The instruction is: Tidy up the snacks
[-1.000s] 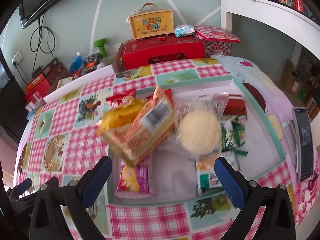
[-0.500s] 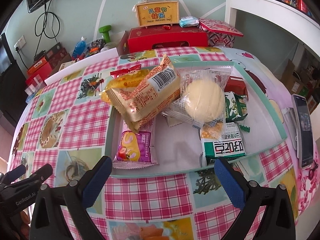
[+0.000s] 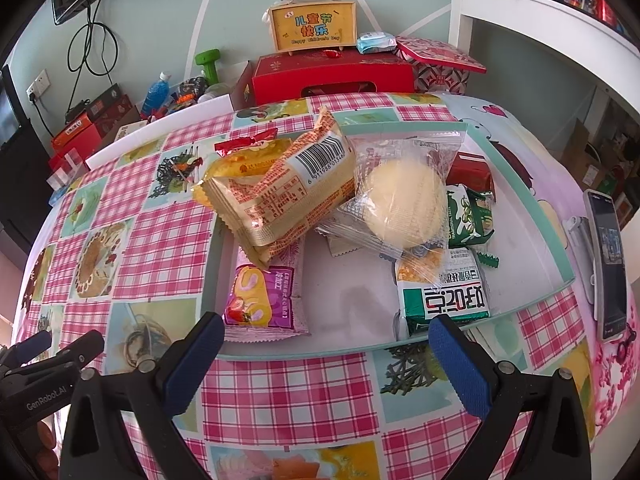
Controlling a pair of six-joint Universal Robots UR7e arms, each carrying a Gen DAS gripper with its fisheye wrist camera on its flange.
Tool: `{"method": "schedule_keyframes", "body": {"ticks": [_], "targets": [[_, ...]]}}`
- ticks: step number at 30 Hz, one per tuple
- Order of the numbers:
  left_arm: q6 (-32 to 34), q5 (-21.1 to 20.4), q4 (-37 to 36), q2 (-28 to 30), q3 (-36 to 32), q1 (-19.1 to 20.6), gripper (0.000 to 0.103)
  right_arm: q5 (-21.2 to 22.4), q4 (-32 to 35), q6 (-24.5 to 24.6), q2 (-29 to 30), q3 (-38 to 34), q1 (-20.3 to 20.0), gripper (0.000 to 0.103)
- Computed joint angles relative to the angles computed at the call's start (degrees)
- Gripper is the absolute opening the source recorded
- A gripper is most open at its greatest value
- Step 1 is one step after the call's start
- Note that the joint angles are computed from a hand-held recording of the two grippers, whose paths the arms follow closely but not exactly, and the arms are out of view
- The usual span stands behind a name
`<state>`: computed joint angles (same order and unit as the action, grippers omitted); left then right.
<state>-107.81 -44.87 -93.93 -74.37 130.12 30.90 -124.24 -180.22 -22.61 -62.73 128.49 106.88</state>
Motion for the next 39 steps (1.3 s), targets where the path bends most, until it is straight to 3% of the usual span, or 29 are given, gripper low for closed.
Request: {"method": "schedule_keyframes", "body": {"ticks": [39], "targets": [[0.3,-0.2,-0.9,-0.3,0.5,0.2,0.099,-0.4,0.2,0.4,0.0,0.1,0.0,0.103]]}}
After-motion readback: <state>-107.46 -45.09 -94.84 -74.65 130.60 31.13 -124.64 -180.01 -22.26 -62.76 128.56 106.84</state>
